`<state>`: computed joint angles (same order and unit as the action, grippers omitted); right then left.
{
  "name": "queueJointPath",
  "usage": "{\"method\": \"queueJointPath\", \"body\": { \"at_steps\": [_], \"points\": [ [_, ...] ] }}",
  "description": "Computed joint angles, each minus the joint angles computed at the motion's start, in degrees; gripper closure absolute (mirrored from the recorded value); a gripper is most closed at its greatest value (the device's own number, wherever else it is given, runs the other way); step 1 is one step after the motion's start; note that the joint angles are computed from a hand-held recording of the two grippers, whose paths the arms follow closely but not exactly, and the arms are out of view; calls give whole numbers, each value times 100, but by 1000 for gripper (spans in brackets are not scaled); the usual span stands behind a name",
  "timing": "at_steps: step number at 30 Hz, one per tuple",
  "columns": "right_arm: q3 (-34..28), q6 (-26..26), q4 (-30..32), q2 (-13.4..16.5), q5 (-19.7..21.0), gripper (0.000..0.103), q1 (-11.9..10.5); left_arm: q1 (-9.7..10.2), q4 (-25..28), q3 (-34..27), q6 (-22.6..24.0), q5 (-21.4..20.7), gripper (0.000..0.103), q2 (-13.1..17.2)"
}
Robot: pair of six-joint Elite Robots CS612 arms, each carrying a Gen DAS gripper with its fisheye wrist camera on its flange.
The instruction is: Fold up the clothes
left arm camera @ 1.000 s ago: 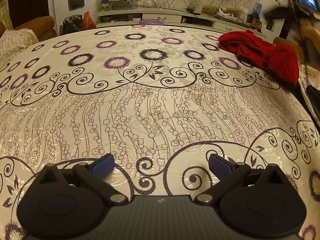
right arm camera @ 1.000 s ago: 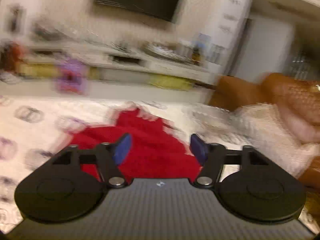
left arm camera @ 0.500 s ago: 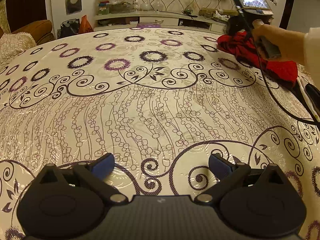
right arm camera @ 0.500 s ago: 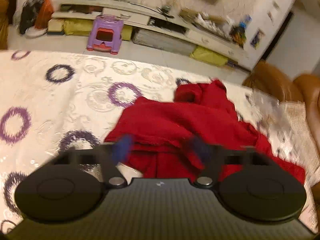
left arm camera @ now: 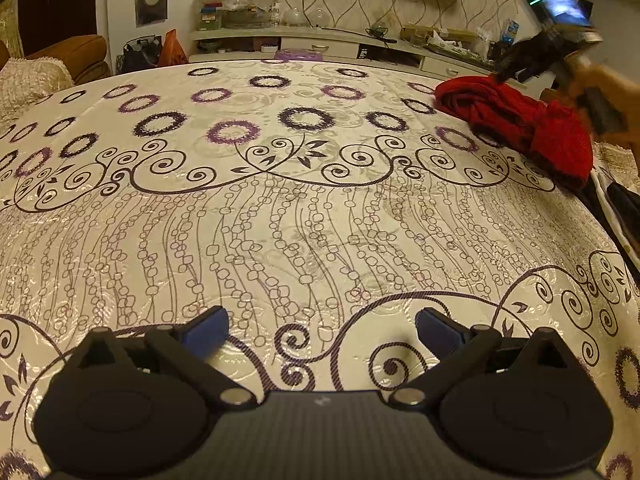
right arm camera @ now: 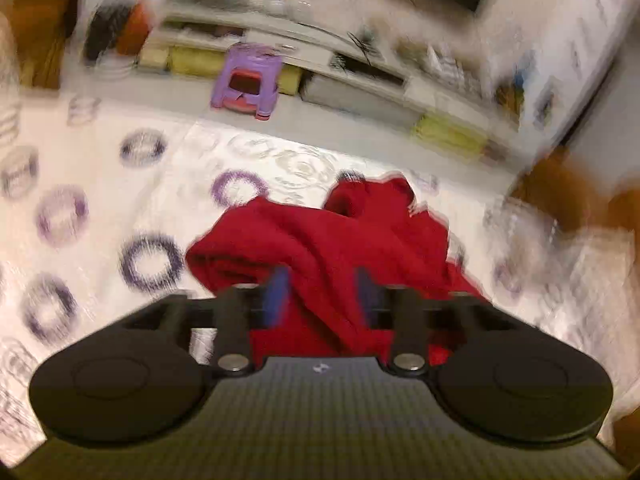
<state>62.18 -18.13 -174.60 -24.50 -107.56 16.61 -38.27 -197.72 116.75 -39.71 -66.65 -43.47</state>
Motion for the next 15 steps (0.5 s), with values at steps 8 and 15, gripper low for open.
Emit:
{"method": "queueJointPath", "body": {
  "at_steps": [8,15],
  "points": [
    [-1676,-1567,-76,1208,-1359,32,369,-12,-70,38,181,58,0,17],
    [-1565,-45,-283,1014,-1275,98,219,-16,-74,29,141,86,0,25]
  ]
}}
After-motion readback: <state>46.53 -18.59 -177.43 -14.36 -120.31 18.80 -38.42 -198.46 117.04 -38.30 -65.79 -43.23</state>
